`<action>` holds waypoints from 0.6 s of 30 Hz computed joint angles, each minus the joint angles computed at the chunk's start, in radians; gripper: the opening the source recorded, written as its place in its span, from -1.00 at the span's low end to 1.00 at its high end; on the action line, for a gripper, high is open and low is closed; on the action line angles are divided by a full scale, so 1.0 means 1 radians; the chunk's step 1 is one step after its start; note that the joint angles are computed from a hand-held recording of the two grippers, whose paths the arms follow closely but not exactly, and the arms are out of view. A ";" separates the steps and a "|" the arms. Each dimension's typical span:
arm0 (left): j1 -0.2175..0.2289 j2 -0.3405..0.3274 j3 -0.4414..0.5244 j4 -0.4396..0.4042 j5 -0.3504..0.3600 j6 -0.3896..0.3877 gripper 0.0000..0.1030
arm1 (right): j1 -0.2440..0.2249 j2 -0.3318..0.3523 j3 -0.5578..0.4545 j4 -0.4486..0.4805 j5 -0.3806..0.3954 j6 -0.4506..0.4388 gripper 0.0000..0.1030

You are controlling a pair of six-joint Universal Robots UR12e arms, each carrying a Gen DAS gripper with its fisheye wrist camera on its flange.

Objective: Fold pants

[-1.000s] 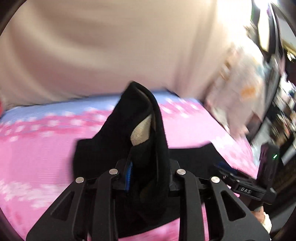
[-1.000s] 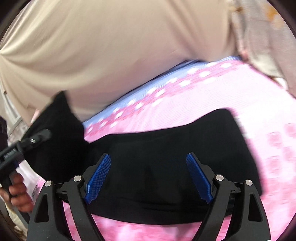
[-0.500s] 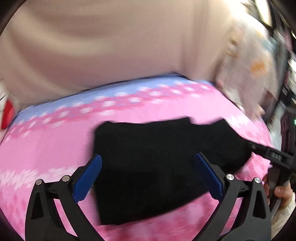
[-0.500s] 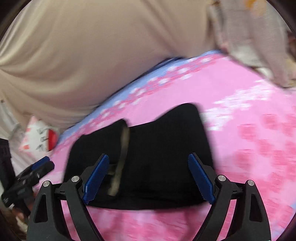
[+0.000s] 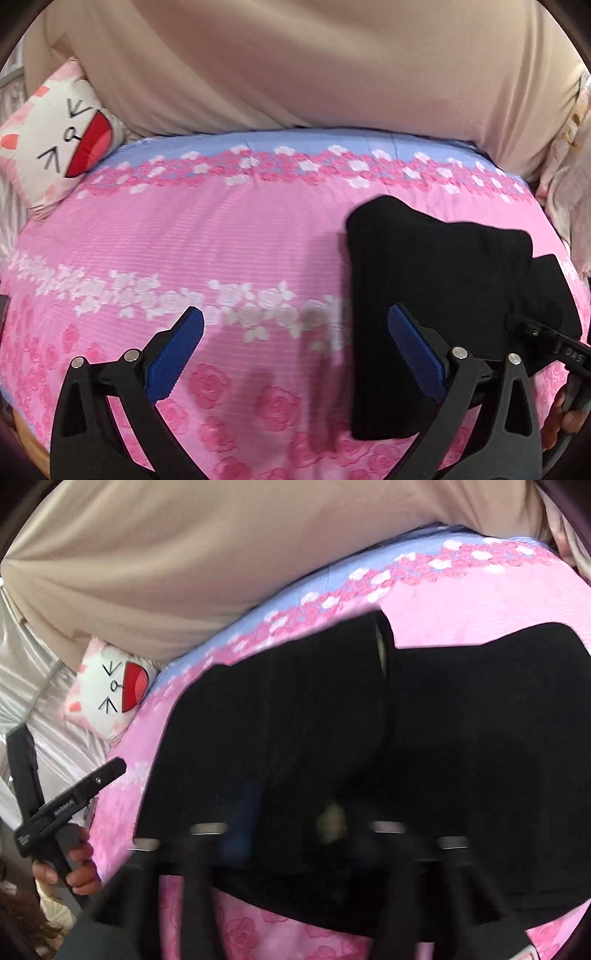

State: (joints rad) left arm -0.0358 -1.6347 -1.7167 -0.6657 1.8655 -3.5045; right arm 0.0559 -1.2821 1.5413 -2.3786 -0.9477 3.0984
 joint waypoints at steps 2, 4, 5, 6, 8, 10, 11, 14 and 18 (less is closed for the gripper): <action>-0.006 -0.006 0.005 0.002 -0.012 0.006 0.90 | 0.002 -0.012 0.004 -0.041 -0.012 0.013 -0.71; -0.014 -0.008 0.011 0.018 -0.010 0.008 0.90 | -0.011 -0.037 0.009 -0.112 -0.013 0.012 -0.72; -0.017 -0.005 0.008 0.041 -0.018 0.015 0.90 | -0.017 -0.048 0.010 -0.132 -0.023 0.015 -0.72; -0.021 -0.005 0.005 0.054 -0.020 0.024 0.90 | -0.029 -0.067 0.019 -0.171 -0.059 0.020 -0.71; -0.032 -0.008 0.003 0.070 -0.016 0.042 0.90 | -0.054 -0.091 0.034 -0.202 -0.134 0.028 -0.70; -0.037 -0.016 0.007 0.055 -0.032 0.047 0.90 | -0.071 -0.101 0.051 -0.204 -0.226 0.044 -0.56; -0.038 -0.020 0.009 0.046 -0.041 0.047 0.90 | -0.077 -0.100 0.054 -0.176 -0.277 0.047 -0.49; -0.045 -0.043 0.025 0.005 -0.096 0.046 0.90 | -0.117 -0.080 0.083 -0.115 -0.276 0.082 -0.34; -0.044 -0.058 0.043 -0.004 -0.190 0.037 0.90 | -0.142 -0.114 0.128 -0.221 -0.249 0.165 0.15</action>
